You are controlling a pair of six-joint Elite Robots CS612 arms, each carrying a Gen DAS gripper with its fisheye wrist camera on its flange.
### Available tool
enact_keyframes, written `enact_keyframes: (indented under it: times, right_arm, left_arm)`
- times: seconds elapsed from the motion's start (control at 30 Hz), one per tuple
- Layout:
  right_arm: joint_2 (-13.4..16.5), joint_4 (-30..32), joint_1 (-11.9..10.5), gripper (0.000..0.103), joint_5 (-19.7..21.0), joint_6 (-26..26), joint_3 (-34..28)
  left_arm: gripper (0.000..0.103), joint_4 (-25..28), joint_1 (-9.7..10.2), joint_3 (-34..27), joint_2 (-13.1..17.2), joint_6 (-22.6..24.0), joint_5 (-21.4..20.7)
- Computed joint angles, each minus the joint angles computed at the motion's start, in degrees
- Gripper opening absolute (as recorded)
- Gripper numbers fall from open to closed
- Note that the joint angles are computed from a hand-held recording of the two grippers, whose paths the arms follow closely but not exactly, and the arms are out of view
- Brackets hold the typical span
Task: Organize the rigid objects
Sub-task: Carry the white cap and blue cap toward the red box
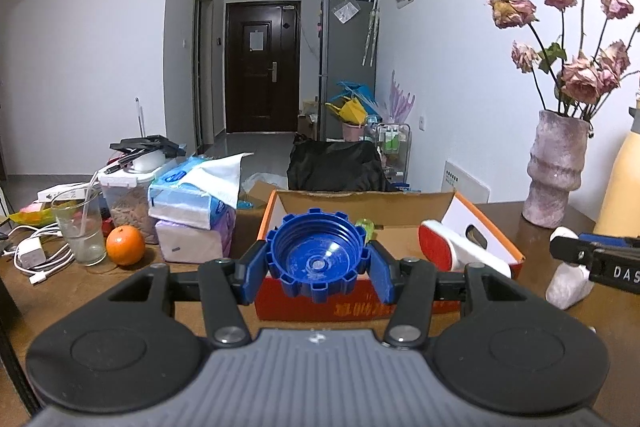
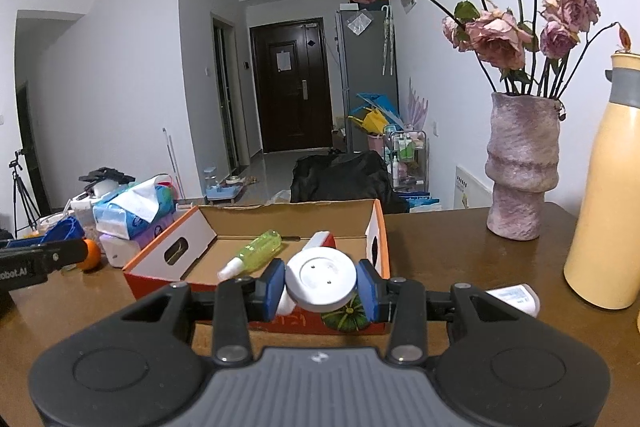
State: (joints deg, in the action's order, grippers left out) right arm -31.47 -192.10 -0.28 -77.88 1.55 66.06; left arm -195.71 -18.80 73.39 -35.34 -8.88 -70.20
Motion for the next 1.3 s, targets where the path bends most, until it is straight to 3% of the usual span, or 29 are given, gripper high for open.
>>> enact_keyframes:
  times: [0.47, 1.3]
  right_arm:
    - [5.1, 5.4, 0.7, 0.038, -1.3, 1.1, -10.5]
    - [15.7, 21.7, 1.3, 0.038, -3.1, 1.6, -32.6]
  left_arm:
    - [0.054, 4.1, 0.85, -8.5, 4.0, -2.4, -1.0]
    - [0.054, 20.2, 2.19, -27.1, 13.1, -4.6, -1.3]
